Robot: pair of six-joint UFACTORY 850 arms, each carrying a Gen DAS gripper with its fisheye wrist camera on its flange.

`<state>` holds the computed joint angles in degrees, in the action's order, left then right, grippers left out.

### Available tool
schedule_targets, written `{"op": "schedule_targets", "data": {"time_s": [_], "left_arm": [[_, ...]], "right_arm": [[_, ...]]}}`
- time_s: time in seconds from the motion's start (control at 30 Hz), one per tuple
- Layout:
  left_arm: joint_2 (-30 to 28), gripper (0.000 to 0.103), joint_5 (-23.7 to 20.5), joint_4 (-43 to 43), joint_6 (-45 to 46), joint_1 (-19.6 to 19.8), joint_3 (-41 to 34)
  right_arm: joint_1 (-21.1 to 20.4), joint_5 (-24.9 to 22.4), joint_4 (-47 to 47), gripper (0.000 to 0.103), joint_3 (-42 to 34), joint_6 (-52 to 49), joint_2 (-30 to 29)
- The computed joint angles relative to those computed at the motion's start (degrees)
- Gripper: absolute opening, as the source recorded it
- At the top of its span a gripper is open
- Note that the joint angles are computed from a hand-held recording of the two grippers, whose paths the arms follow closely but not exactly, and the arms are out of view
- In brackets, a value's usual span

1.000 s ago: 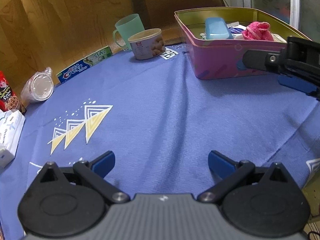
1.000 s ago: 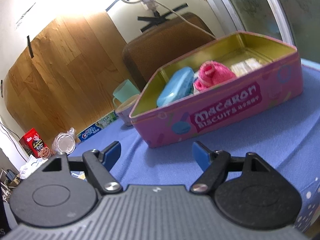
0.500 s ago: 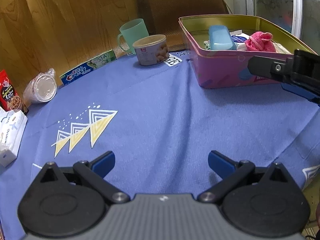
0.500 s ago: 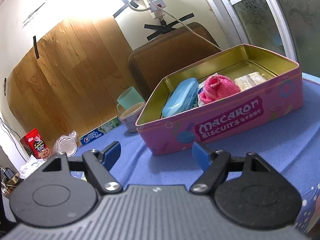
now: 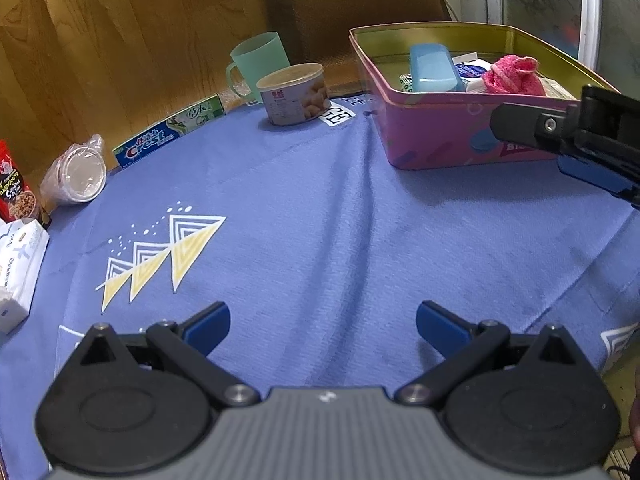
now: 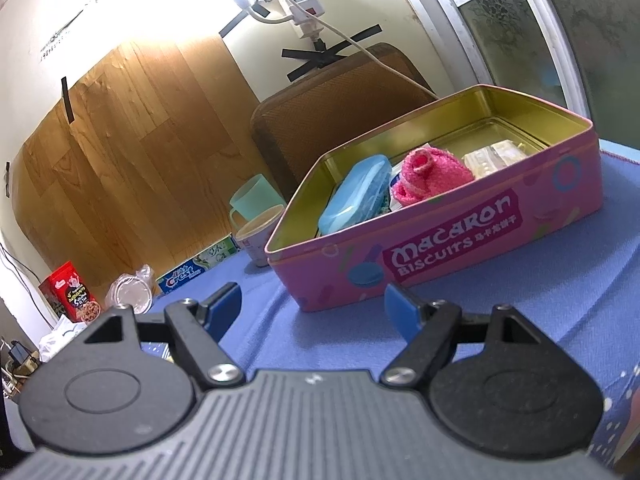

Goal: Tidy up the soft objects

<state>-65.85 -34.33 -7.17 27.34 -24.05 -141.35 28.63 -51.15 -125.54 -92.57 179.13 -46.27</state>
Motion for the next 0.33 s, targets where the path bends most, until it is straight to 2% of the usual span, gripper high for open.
{"op": "schedule_targets", "data": {"time_s": [0.17,0.33], "left_arm": [[2.28,0.103,3.02,-2.06,2.45,0.08,4.25],[2.21,0.103,2.38,-5.49,5.82,0.39,3.95]], "right_arm": [[-0.01,0.06,0.06,0.081,-0.06,0.0,-0.05],[0.01,0.05,0.31,0.081,-0.15,-0.33,-0.13]]}}
